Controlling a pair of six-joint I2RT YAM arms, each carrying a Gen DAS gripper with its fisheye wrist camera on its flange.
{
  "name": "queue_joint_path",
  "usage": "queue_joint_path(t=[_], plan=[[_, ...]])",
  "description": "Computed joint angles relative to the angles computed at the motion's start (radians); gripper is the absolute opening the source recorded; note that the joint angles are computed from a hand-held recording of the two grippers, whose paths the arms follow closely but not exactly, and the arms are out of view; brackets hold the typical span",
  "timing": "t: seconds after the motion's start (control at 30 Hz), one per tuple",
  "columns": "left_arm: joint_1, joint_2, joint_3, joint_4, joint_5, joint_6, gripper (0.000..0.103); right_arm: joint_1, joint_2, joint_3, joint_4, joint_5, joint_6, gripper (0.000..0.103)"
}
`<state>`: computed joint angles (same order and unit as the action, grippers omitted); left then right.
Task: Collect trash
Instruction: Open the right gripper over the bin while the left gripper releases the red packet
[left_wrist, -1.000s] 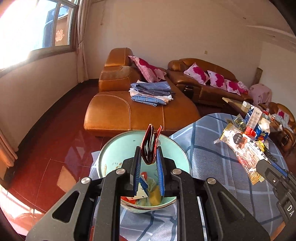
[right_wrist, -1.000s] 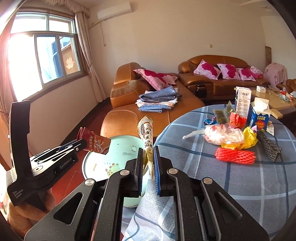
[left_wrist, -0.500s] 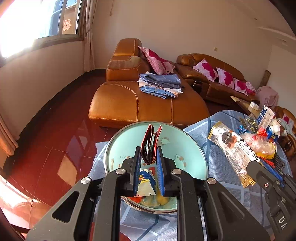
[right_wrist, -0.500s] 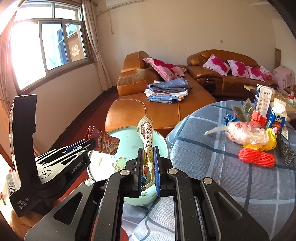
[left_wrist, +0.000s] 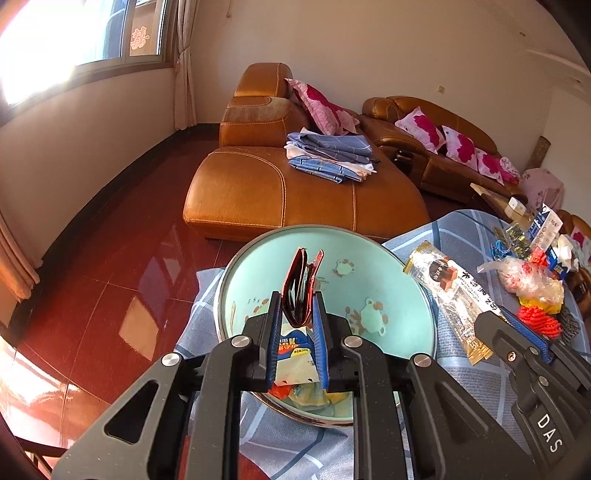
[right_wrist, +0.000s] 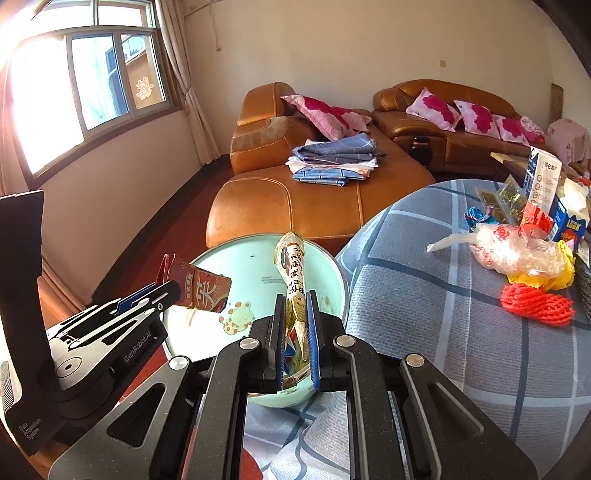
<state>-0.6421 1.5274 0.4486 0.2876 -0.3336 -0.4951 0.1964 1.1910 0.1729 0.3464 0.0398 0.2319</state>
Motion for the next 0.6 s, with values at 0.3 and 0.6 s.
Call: queue_joint_path(t=[0.3,0.6], plan=[[0.014,0.033,0.008,0.010,0.010,0.003,0.016,0.011,0.190,0.060,0.095,-0.005,-0.007,0.014],[0.019,0.055,0.019,0.009,0.013,0.000,0.016,-0.046,0.211,0.045,0.141,-0.071,-0.022,0.017]])
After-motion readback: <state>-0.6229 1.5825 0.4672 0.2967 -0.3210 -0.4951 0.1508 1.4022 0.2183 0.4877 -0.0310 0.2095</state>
